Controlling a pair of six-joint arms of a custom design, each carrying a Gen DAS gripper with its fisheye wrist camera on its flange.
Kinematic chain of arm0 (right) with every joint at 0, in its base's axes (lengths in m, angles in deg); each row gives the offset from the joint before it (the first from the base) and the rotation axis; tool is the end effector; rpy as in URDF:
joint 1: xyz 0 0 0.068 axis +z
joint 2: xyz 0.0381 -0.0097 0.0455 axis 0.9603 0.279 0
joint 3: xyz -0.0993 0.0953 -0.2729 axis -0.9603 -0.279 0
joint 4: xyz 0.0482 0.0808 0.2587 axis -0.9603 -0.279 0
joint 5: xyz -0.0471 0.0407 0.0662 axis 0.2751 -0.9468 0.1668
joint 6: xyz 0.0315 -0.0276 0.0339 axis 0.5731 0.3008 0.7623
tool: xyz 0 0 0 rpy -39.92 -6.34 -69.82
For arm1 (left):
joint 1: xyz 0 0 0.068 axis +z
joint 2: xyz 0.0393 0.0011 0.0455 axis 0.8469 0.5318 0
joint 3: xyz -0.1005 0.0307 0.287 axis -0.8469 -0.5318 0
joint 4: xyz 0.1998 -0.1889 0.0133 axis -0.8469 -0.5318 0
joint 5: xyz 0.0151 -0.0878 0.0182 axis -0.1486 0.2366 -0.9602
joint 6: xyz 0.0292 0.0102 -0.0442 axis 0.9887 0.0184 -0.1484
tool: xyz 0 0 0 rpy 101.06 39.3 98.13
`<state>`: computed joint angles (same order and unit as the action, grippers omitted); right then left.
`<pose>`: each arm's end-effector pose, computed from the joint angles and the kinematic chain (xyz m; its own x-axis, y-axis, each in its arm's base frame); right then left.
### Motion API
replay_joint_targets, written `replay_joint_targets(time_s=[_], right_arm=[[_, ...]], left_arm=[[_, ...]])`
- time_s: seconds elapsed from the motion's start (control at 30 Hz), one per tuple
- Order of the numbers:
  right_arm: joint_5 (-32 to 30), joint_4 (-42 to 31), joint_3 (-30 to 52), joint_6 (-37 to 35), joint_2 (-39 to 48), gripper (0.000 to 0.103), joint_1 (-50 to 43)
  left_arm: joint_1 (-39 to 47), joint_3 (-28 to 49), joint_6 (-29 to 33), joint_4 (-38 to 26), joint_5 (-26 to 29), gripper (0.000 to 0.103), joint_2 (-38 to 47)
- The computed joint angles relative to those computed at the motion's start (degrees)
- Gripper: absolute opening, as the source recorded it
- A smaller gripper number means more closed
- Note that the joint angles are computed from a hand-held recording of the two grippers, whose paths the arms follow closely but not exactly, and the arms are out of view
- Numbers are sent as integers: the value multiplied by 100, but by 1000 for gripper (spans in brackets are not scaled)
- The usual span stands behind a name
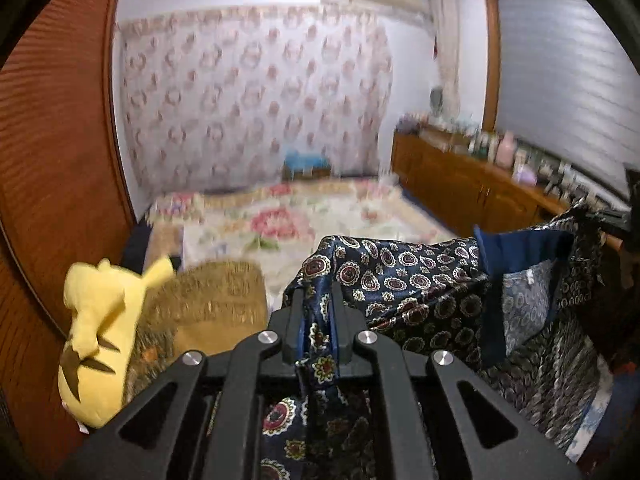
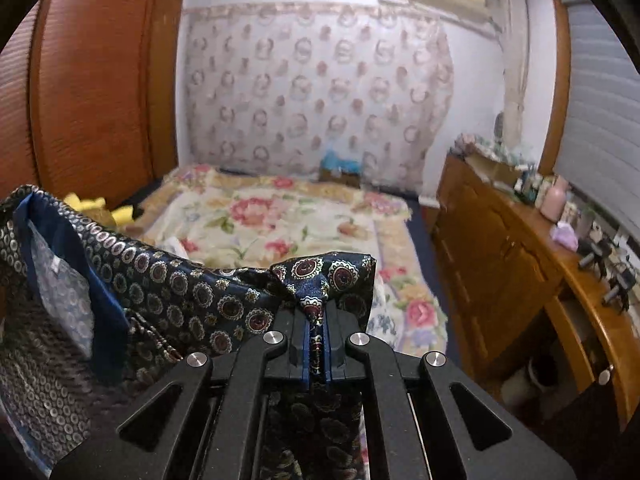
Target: Fold small clothes
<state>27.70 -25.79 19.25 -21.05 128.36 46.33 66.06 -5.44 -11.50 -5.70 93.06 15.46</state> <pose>0.2112 -0.1016 0.2894 -0.5768 -0.0032 -0.8169 0.1528 0.9819 -0.1117 0.3484 0.0293 0.2586 -0.4840 0.2772 -0.8300 0.5562 0.8297 -0.0473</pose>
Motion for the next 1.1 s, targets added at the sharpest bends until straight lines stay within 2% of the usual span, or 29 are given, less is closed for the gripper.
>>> replay_joint_targets(time_s=[0.07,0.13,0.2,0.27,0.37,0.43,0.5,0.53,0.67,0.87,1.1], right_arm=[[247,182,-193,-20,290,3,160],[473,403,-428,8,615,13,346],[810,685,-682,39,858,38,486],[867,920,-878,72,1094,48,482],[798,1054,-1085,87,1136,50,374],[756,1070,-1227,130,947,52,370],[777,1031,-1275,208,791,53,467],[822,1036,-1306,251,716,54,544],[972,1037,-1368,425,497,58,959],[1447,1307,-1447,774,398,61,1914],[1398,1528,-1300,1125,1072,61,2649]], left_arm=[[-98,30,133,-127,-175,12,299],[-167,-14,196,-207,-300,16,479],[-157,-174,279,-168,-402,23,563],[-120,-450,376,-103,-413,27,456],[20,-808,526,-118,-269,39,206],[152,-991,648,-161,-151,43,41],[285,-1173,731,-171,-25,53,-118],[335,-1217,757,-168,26,55,-153],[528,-1426,846,-206,244,55,-315],[734,-1882,745,85,197,55,-568],[909,-2157,864,233,198,55,-631]])
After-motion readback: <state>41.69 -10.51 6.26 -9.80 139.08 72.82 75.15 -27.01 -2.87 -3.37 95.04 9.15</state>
